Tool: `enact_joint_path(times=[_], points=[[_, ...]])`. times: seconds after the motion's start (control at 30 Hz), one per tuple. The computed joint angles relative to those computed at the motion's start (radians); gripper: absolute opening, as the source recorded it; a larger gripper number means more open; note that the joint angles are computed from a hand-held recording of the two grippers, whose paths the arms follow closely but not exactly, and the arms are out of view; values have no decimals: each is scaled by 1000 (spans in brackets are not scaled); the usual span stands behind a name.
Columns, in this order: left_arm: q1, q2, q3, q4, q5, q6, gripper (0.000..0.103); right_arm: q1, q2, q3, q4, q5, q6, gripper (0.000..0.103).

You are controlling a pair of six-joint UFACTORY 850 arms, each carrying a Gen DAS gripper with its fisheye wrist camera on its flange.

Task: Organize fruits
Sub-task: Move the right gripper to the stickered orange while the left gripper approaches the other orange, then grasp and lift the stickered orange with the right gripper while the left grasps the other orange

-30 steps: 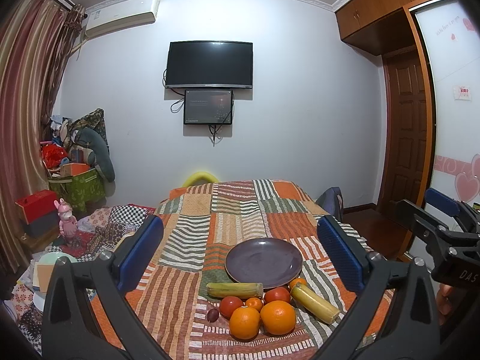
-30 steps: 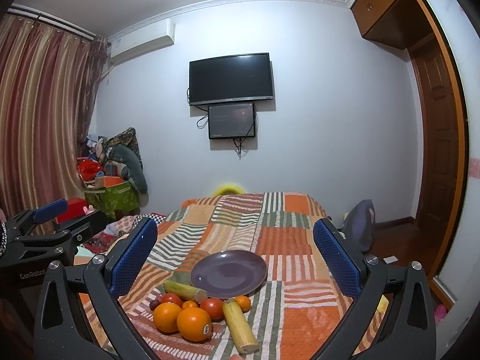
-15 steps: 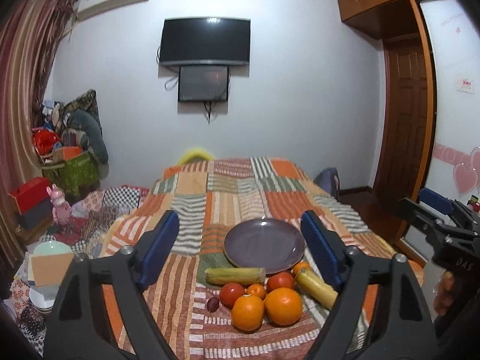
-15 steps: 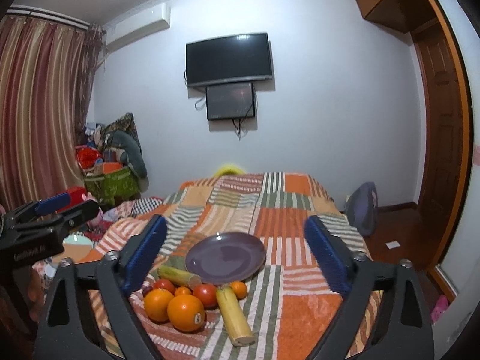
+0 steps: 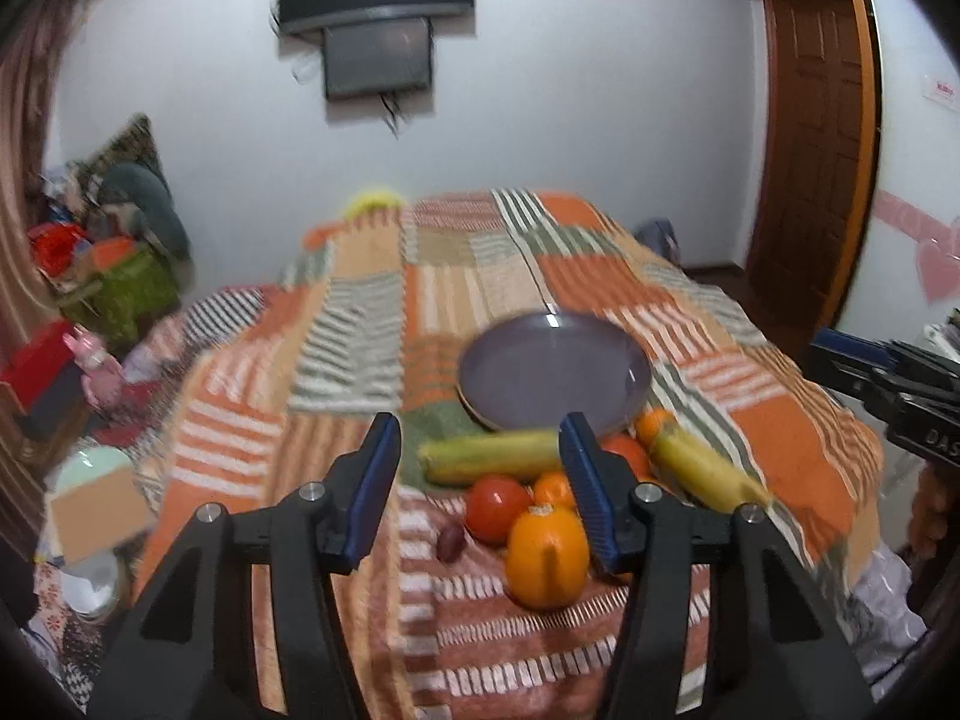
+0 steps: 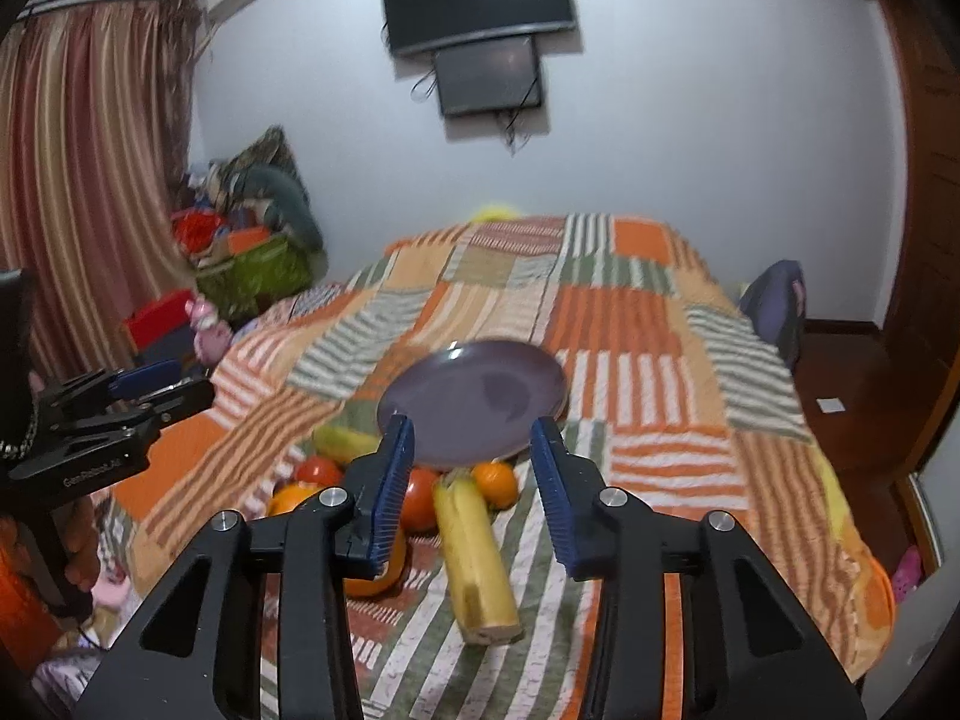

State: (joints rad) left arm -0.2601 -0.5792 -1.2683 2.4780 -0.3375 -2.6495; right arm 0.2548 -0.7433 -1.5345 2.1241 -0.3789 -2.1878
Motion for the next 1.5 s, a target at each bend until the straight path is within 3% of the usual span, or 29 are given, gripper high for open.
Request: enact_joint_path(times=[0.1, 0.3, 0.4, 0.6, 0.77, 0.93, 1.0, 1.27, 1.5], points=[[16, -21, -12, 89, 59, -88, 55, 8, -15, -20, -146, 5, 110, 37], [22, -48, -36, 78, 127, -63, 55, 19, -72, -108, -538, -15, 457, 37], [31, -52, -41, 156, 156, -150, 55, 31, -106, -157, -690, -18, 589, 37], [37, -57, -45, -18, 168, 9, 55, 48, -170, -245, -920, -53, 822, 37], [41, -52, -31, 4, 175, -22, 55, 64, -212, -304, -1060, -73, 958, 39], [43, -60, -35, -64, 185, 51, 55, 81, -231, -324, -1131, -63, 1028, 57], [45, -62, -36, -55, 192, 34, 55, 87, -235, -326, -1151, -50, 1044, 59], [47, -66, -41, -69, 198, 39, 56, 105, -271, -356, -1304, -4, 1170, 59], [39, -86, -65, -268, 219, 254, 57, 98, -254, -327, -1197, 0, 1074, 57]])
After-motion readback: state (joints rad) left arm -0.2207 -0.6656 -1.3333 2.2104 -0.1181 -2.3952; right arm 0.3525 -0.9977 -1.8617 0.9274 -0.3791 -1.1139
